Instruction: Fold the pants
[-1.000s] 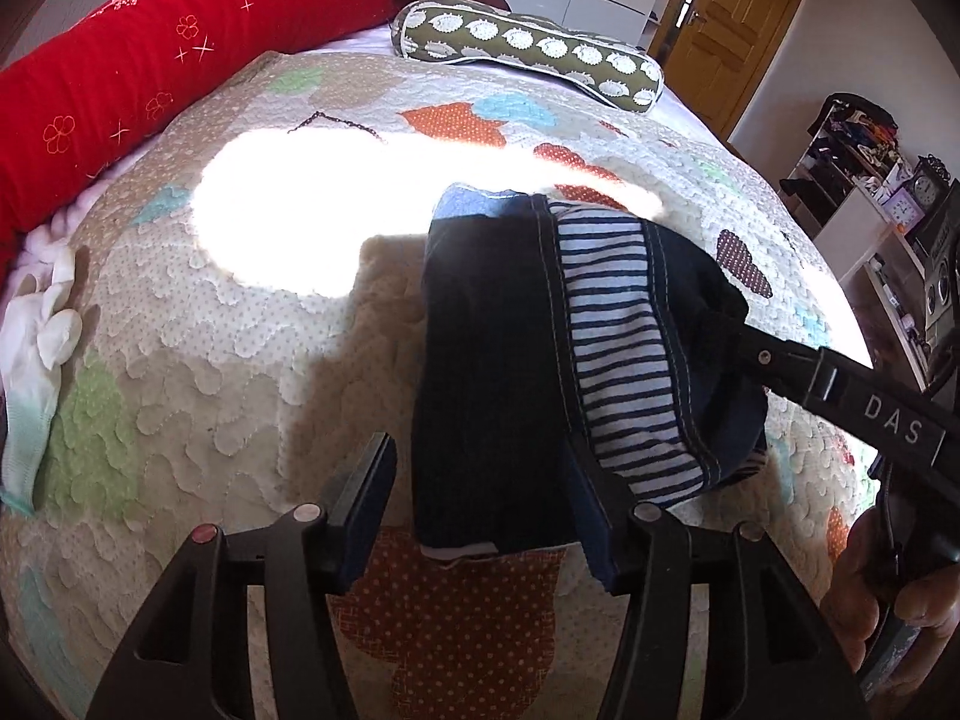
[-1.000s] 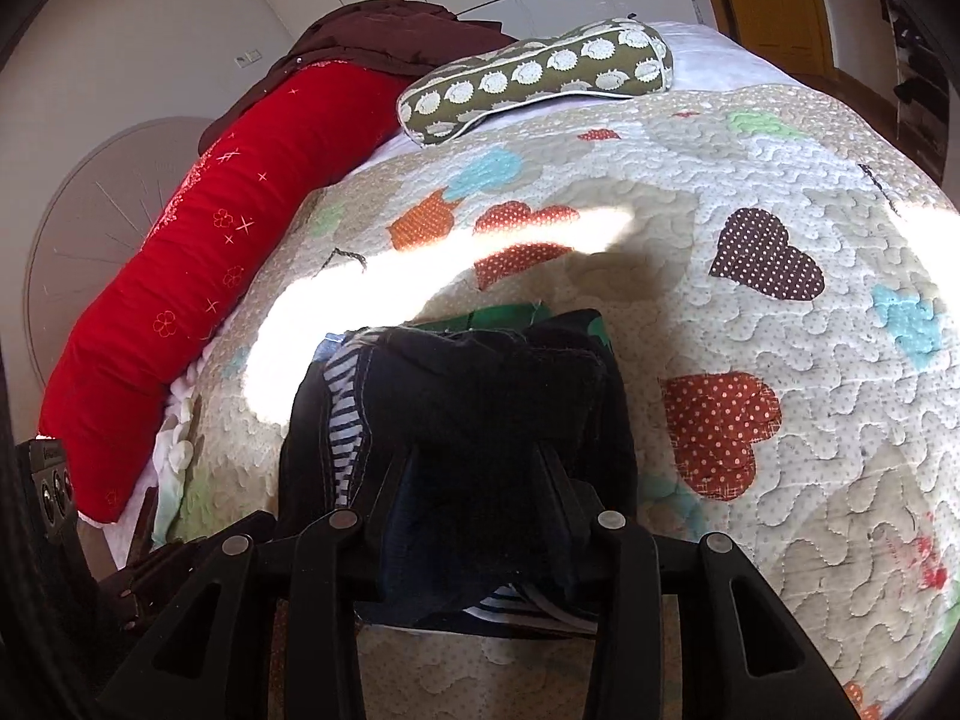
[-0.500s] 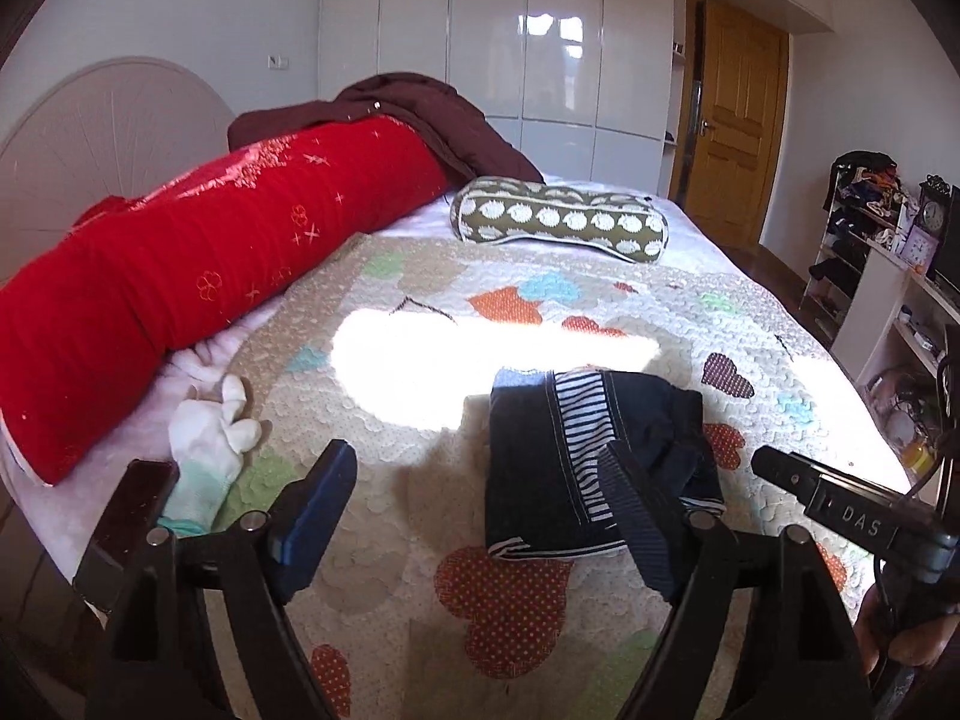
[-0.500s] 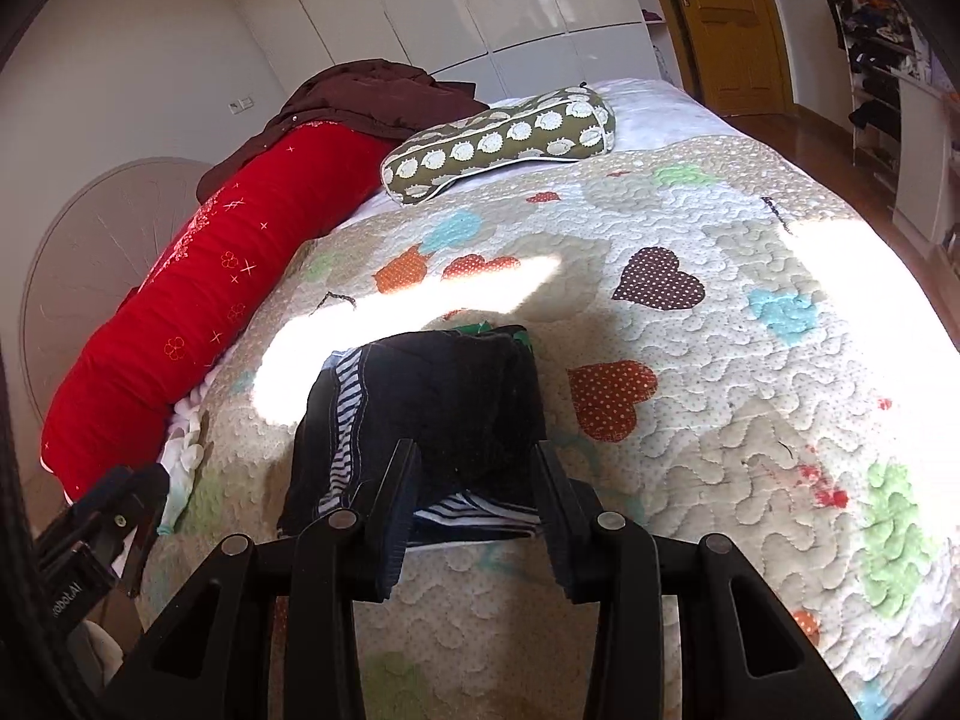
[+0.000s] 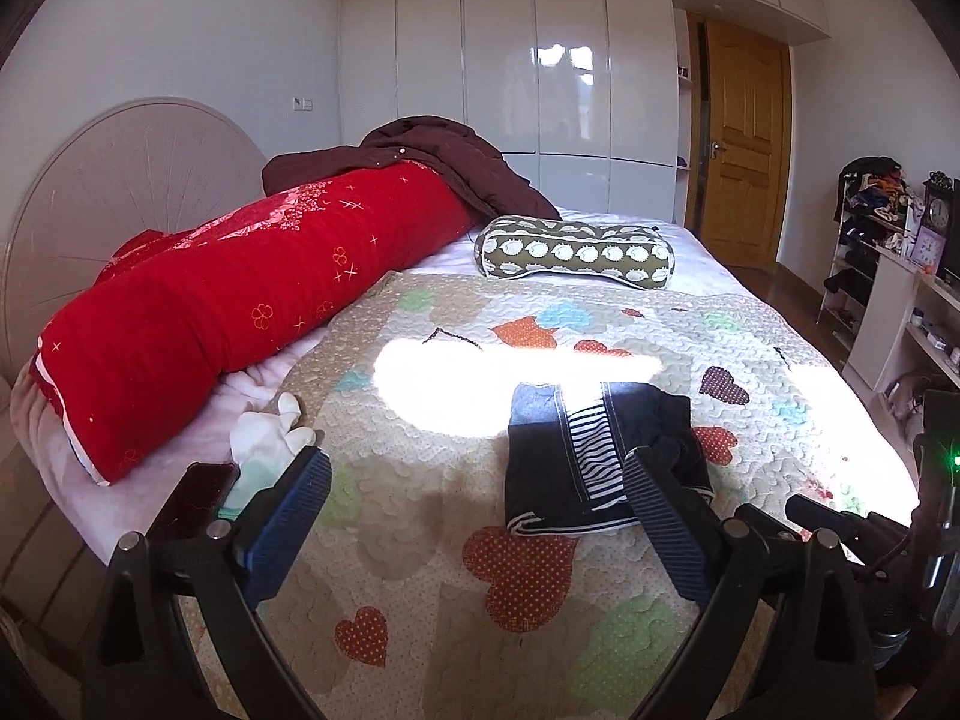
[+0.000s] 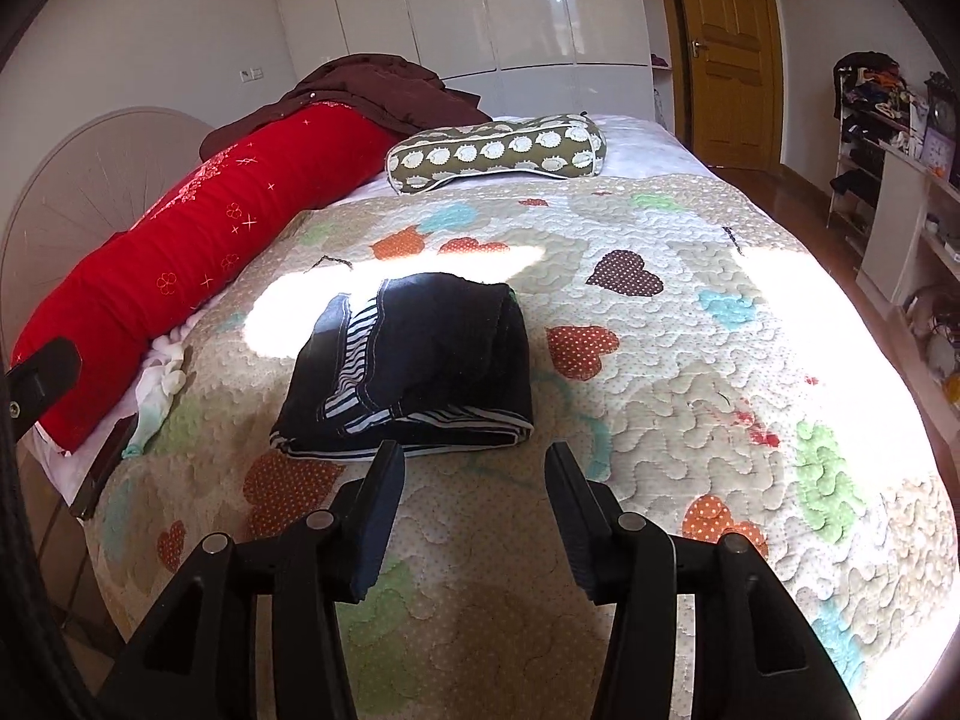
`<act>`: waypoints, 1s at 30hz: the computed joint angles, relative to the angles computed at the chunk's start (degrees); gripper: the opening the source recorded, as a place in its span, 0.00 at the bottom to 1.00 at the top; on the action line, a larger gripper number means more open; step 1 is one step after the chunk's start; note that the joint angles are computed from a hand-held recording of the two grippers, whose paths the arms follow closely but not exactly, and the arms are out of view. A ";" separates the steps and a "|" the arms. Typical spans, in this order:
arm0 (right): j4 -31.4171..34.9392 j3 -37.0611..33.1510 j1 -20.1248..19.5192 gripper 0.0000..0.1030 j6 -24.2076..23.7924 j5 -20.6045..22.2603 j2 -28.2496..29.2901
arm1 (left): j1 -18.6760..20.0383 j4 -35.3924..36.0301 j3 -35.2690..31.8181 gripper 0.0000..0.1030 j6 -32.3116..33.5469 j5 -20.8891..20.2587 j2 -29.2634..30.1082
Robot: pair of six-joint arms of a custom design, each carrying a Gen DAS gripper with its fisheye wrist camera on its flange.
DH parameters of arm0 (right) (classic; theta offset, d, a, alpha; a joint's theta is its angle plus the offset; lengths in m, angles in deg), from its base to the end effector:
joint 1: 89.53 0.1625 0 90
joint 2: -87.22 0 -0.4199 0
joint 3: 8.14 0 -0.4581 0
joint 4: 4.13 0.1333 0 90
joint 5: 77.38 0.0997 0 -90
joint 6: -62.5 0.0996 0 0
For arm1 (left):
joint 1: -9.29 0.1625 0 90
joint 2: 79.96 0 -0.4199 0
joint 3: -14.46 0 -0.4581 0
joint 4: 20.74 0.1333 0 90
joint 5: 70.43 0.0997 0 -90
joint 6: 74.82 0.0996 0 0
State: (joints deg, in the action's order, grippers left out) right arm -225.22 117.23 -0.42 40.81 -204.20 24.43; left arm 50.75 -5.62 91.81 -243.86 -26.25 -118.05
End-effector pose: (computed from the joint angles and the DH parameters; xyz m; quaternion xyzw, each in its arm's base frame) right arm 0.0656 -0.5148 0.1929 -0.0333 -0.8034 0.4726 0.3605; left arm -0.3475 -0.5802 0.0171 0.3318 0.8205 -0.3861 0.2601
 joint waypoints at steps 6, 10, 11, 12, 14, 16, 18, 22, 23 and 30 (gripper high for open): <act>-0.27 -0.32 0.73 0.56 -0.30 -1.64 1.08 | 0.03 1.55 -0.59 0.95 -0.58 -0.71 0.78; 0.28 -0.68 0.63 0.57 0.22 -2.43 1.29 | 0.29 2.81 -1.51 0.95 -1.18 -0.63 1.60; 0.38 -0.73 0.56 0.57 0.38 -2.57 1.33 | 0.29 2.83 -1.57 0.95 -1.19 -0.70 1.72; 0.42 -0.77 0.48 0.57 0.48 -2.75 1.40 | 0.29 2.74 -1.61 0.95 -1.14 -0.82 1.82; 0.31 -0.92 0.38 0.58 0.44 -3.28 1.61 | 0.35 2.64 -1.68 0.95 -1.00 -0.80 1.95; -0.16 -1.15 0.40 0.58 0.02 -3.89 1.99 | 0.34 2.31 -1.64 0.95 -0.94 -0.99 2.00; -0.74 -1.28 0.42 0.60 -0.42 -4.24 2.26 | 0.29 1.79 -1.46 0.95 -0.72 -1.08 1.91; -3.76 -1.57 0.64 0.64 -2.15 -4.73 3.05 | 0.17 -0.54 -0.22 0.95 -0.01 -1.23 0.96; -5.66 -1.82 0.86 0.68 -3.31 -5.14 3.57 | 0.13 -1.29 0.29 0.95 0.13 -1.15 0.52; -22.19 -4.15 3.47 0.84 -15.66 -6.43 6.82 | -0.85 -4.86 2.18 0.95 0.53 -4.26 -0.87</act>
State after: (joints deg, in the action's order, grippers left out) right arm -247.41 113.08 3.05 25.15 -210.63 31.25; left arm 49.89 -10.48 93.98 -243.34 -30.51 -118.92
